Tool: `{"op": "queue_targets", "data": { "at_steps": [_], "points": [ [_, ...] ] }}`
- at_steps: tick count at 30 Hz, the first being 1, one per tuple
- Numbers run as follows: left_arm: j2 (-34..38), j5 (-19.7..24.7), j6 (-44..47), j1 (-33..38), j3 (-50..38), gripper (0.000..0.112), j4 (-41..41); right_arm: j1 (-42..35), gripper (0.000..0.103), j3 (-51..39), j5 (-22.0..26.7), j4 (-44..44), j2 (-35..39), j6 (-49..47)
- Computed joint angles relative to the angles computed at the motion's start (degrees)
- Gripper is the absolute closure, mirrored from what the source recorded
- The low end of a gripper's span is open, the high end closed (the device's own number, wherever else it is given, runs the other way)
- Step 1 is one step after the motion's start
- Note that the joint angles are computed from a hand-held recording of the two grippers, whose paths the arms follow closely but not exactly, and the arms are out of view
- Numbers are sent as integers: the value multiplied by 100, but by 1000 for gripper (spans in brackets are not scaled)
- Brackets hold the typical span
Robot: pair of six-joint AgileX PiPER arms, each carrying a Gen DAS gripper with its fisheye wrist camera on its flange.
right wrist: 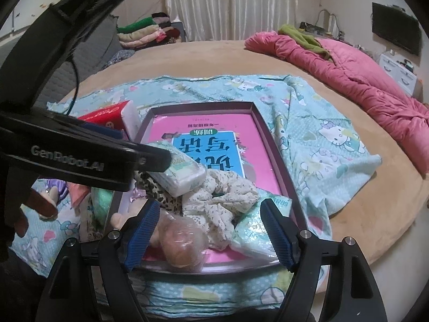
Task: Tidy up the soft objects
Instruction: 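Move both open tools back over the remaining pile of soft items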
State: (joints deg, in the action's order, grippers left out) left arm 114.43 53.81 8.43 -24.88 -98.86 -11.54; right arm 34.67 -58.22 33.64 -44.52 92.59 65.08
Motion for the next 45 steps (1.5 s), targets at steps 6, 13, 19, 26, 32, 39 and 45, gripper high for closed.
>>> {"op": "queue_targets", "data": {
  "at_steps": [6,13,19,26,32,39,45],
  "points": [
    [-461,-120,-30,164,349,29,-45,29,24,41,102,-220,-87,470],
    [-990,-267,-71,267,801,28,96,136,23,157,203,-828,-325,1273],
    [-1289,-383,-5,380,1107,28,135,223,23,84,279,-959,-435,1527],
    [-1614,-504,86,530,1452,28,80,469,23,-177,537,-943,-411,1447],
    [-1891,-580,103,627,1746,28,197,710,23,-438,759,-967,-403,1376],
    [-2212,-684,247,892,2170,28,137,935,22,-623,662,-955,-389,1237],
    [-2404,-750,325,1113,2447,28,116,990,22,-742,446,-750,-390,1073]
  ]
}}
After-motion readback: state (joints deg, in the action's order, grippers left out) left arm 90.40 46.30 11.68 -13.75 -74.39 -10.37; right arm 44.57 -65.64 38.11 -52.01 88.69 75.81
